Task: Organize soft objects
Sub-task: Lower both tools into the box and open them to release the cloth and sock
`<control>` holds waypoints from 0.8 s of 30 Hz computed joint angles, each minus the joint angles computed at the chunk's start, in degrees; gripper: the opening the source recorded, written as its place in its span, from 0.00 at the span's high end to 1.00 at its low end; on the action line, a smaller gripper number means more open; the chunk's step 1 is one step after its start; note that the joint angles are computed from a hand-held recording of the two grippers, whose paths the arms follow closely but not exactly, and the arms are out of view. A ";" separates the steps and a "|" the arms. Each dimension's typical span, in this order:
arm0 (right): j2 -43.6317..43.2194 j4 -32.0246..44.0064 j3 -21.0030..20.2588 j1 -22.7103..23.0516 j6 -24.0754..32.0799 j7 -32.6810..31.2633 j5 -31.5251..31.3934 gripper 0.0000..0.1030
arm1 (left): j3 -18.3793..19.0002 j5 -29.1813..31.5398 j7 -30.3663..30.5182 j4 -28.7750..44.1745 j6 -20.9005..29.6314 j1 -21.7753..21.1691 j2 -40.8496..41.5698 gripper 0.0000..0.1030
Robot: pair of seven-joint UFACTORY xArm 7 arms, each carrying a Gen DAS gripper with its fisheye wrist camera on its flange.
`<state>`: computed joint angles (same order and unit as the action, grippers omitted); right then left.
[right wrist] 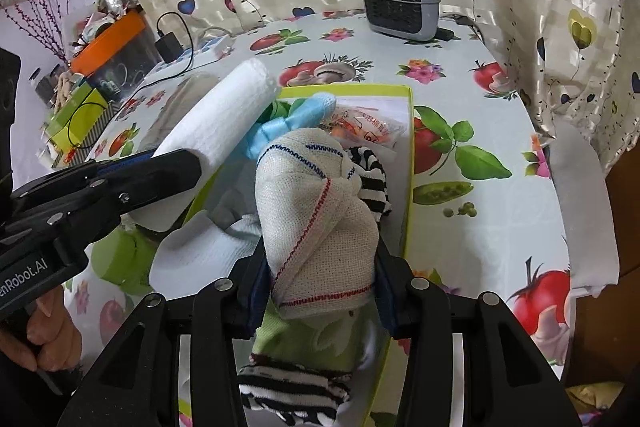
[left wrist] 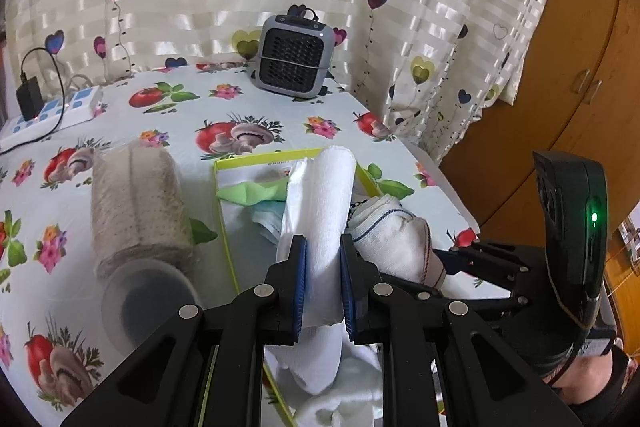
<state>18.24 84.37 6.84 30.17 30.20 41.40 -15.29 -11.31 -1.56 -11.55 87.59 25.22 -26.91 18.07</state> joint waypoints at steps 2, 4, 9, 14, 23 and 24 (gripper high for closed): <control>0.42 0.87 -0.40 0.63 1.14 0.42 -1.20 0.54 | 0.36 0.71 -0.45 2.09 1.22 -0.46 1.61 0.86; 0.23 1.23 -0.77 1.43 2.36 0.89 -2.97 0.54 | 0.04 0.36 0.25 3.28 1.91 -0.31 2.56 0.86; -2.46 -1.22 -0.53 2.13 2.36 2.57 -5.97 0.54 | -1.38 -2.53 3.59 1.87 0.83 0.79 1.84 0.85; -4.26 -3.30 0.49 1.76 0.46 3.27 -7.40 0.54 | -2.98 -6.95 7.93 -0.45 -0.48 2.31 0.46 0.82; -4.51 -4.12 0.73 1.52 -0.56 3.13 -7.08 0.46 | -3.47 -11.89 10.97 -1.79 -0.62 3.16 -0.86 0.73; -4.78 -4.22 0.72 1.58 -0.65 3.38 -7.37 0.46 | -3.29 -11.82 10.86 -1.90 -0.64 3.02 -1.04 0.73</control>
